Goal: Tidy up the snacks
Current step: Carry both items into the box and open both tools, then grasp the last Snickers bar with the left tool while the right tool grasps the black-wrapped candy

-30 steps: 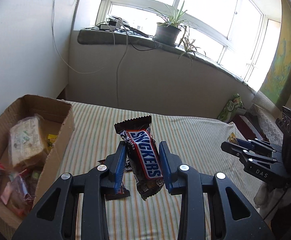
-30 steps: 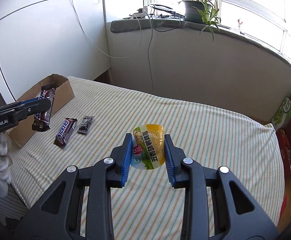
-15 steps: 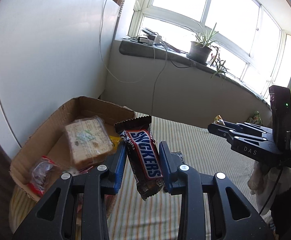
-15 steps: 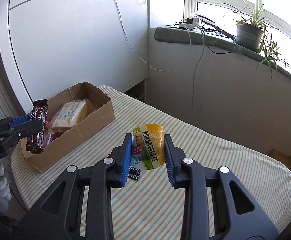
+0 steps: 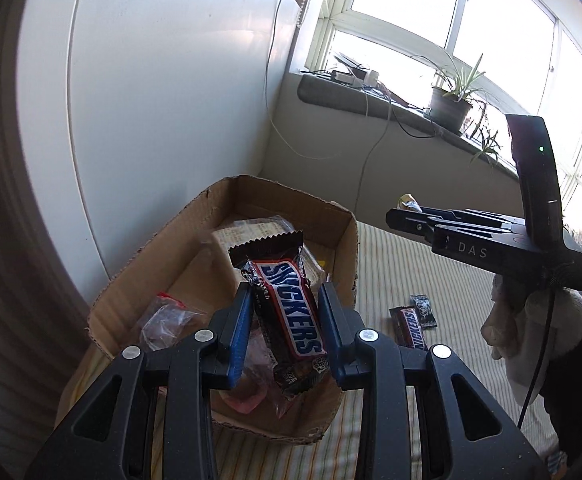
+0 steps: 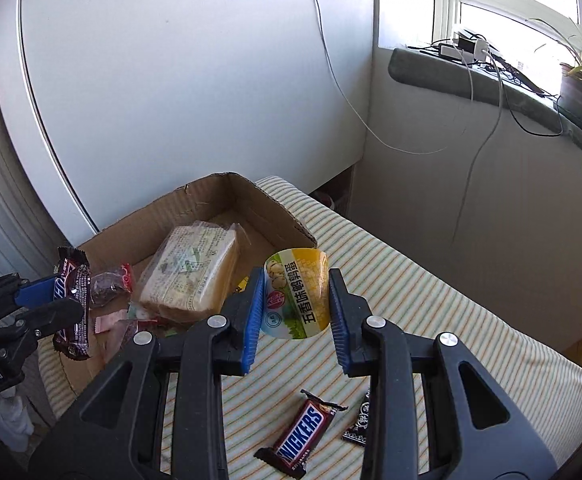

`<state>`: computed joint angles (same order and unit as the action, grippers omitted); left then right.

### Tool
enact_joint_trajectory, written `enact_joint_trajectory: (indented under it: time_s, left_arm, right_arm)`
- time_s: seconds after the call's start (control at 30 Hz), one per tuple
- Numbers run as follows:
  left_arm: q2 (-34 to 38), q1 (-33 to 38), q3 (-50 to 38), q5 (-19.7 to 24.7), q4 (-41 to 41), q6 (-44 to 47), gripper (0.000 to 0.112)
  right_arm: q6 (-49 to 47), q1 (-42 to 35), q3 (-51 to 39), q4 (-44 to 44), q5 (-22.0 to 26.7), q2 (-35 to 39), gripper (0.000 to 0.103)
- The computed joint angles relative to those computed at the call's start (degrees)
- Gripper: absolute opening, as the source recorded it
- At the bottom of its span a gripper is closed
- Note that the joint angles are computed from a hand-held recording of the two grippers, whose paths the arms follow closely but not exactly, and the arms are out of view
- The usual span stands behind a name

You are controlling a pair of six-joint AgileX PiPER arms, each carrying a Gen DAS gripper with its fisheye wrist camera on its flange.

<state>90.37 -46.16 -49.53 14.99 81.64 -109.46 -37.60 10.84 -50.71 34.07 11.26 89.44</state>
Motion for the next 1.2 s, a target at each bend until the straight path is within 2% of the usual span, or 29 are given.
enact_joint_trajectory:
  time_s: [0.1,0.47,0.57,0.67,0.73,0.8,1.07,1.2]
  left_arm:
    - [-0.2,0.6,0.7,-0.2,1.1,-1.2,0.031]
    - [-0.3,2.4,1.1,-1.5,0.0,0.4,0.031]
    - [-0.6,2.1,1.1,-0.9,0.7,-0.7,0.032]
    - [-0.9,1.3,1.1,0.4,1.3,-1.4,0.052]
    - [-0.8,1.3,1.1,0.5,1.6,-1.9,0.053]
    - [-0.9,1.3,1.1,0.4,1.9,-2.3,0.053]
    - [-1.3,-0.1,1.0,1.1,2.8,-3.2,0.053]
    - [-1.2,-1.1,0.5,1.1,3.0,-3.4,0.053]
  right_arm:
    - [4.8,1.7,-3.1,-4.5,0.5,3.0,0.032]
    - [7.3,4.3,-8.3,-6.4,2.0,9.0,0.034]
    - [6.7,4.6,-8.6,-5.9,2.0,9.2,0.039]
    - [9.0,5.3,-8.7,-8.3,1.3,9.3,0.048]
    - [9.4,5.5,-8.2,-8.6,0.5,8.7,0.065]
    - [8.6,5.6,-7.3,-7.8,-0.7,7.9,0.069]
    - [5.5,3.4,-4.2,-5.6,-0.3,4.3,0.070]
    - [-3.2,0.1,-1.9,2.4,1.3,1.8,0.070]
